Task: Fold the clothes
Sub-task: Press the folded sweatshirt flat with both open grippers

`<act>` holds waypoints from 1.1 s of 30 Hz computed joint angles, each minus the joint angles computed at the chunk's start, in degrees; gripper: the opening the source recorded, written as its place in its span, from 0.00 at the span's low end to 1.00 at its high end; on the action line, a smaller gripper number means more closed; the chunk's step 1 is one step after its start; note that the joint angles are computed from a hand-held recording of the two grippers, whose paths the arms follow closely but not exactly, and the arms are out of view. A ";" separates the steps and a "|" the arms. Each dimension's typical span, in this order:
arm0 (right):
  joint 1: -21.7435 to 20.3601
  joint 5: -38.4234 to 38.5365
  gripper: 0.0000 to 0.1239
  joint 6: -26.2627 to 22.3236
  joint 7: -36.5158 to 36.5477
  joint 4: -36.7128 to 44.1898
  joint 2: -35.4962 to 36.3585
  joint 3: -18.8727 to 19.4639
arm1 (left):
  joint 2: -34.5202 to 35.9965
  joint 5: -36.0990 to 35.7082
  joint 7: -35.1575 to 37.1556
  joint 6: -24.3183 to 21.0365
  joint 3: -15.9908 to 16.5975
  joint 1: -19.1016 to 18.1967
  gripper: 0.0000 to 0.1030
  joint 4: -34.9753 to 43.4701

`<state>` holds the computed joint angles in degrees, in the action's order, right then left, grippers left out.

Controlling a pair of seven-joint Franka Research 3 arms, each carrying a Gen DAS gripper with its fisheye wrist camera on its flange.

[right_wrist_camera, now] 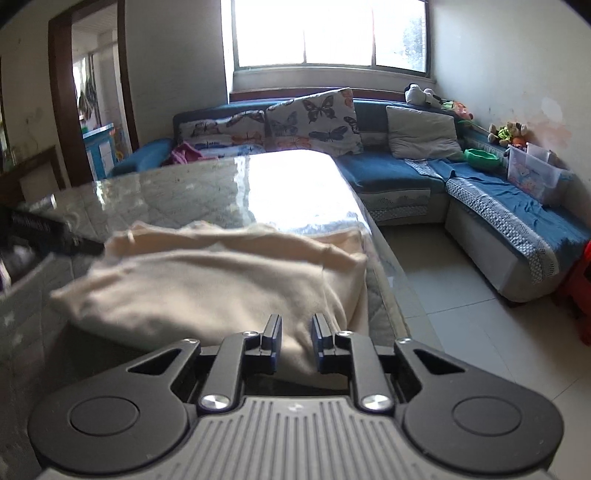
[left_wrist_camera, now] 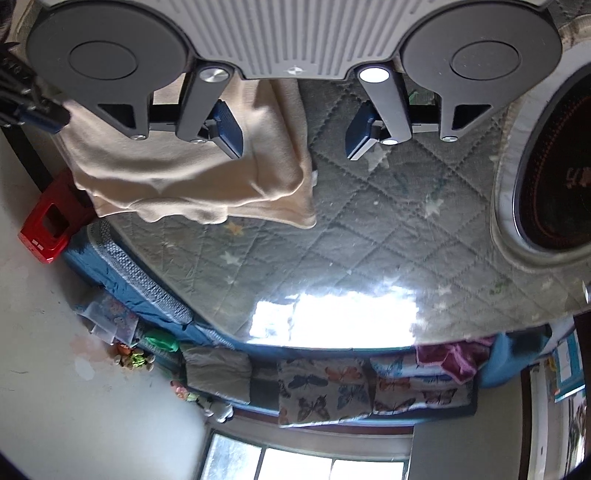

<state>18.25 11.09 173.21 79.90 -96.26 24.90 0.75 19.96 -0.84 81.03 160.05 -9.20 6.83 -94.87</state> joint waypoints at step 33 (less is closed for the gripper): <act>-0.75 5.83 0.23 -10.01 -12.96 14.09 6.21 4.44 | -0.42 -9.65 16.08 1.10 -4.60 -0.23 0.64 -3.16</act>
<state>17.50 16.91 163.21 66.95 -82.18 31.11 5.19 19.53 -10.49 97.12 161.15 -13.80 6.60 -98.03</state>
